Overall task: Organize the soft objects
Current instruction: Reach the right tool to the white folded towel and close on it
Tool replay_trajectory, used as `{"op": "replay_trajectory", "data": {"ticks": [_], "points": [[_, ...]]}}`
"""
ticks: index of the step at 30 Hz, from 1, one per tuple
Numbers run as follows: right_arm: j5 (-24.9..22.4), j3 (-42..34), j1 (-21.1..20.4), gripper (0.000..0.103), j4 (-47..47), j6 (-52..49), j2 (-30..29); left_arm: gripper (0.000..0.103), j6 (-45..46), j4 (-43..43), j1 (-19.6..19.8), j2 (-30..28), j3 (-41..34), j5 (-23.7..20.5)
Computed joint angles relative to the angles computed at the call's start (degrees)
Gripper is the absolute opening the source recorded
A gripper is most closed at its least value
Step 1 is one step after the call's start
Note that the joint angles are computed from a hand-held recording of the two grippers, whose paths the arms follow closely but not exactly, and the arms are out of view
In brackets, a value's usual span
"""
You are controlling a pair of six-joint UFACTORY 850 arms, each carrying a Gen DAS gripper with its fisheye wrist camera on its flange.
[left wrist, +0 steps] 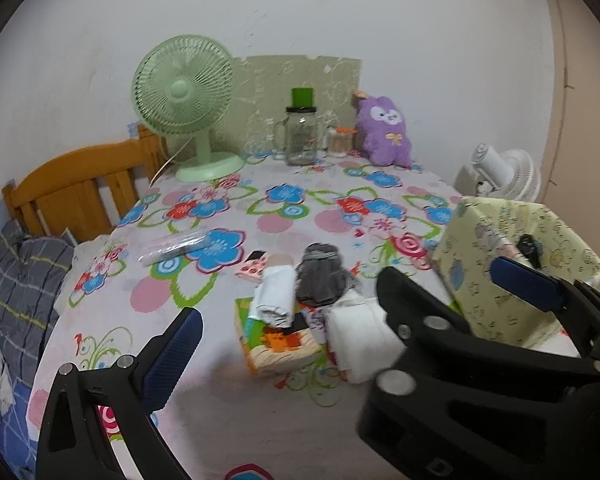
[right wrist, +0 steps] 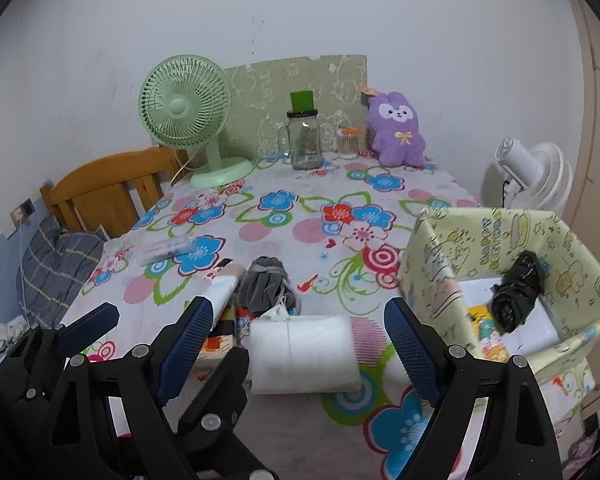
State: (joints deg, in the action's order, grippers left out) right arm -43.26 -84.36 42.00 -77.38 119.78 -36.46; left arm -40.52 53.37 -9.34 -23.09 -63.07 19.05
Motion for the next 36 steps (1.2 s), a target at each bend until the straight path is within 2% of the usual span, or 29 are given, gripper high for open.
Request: {"op": "replay_trajectory", "data": {"ticks": [10,21,24,30,34,36], "points": [[2.84,-2.86,-0.85,0.089,3.01,-3.00,-2.93,0.100,-5.79,4.63,0.53,-3.28,-2.77,-3.31],[5.41,-5.47,-2.50,0.089,8.67,-8.08,-5.83,0.096,-15.81,13.97,0.23,-6.82,-5.96,-6.59],[6.33,-6.14,-3.07,0.082,10.87,-10.34,-6.54,0.091,-16.25,14.35,-0.11,-7.60,-6.63,-7.62],[7.88,-7.10,-4.02,0.081,15.08,-14.74,-7.68,0.090,-28.85,27.04,-0.48,-9.51,-8.52,-8.87],[8.36,-7.70,-4.50,0.079,16.98,-17.11,-8.34,0.090,-31.79,30.29,-0.77,-10.02,-9.00,-9.67],[8.43,-7.88,-4.63,0.069,17.52,-17.90,-8.55,0.090,-31.94,30.87,-0.98,-10.11,-9.01,-9.96]]}}
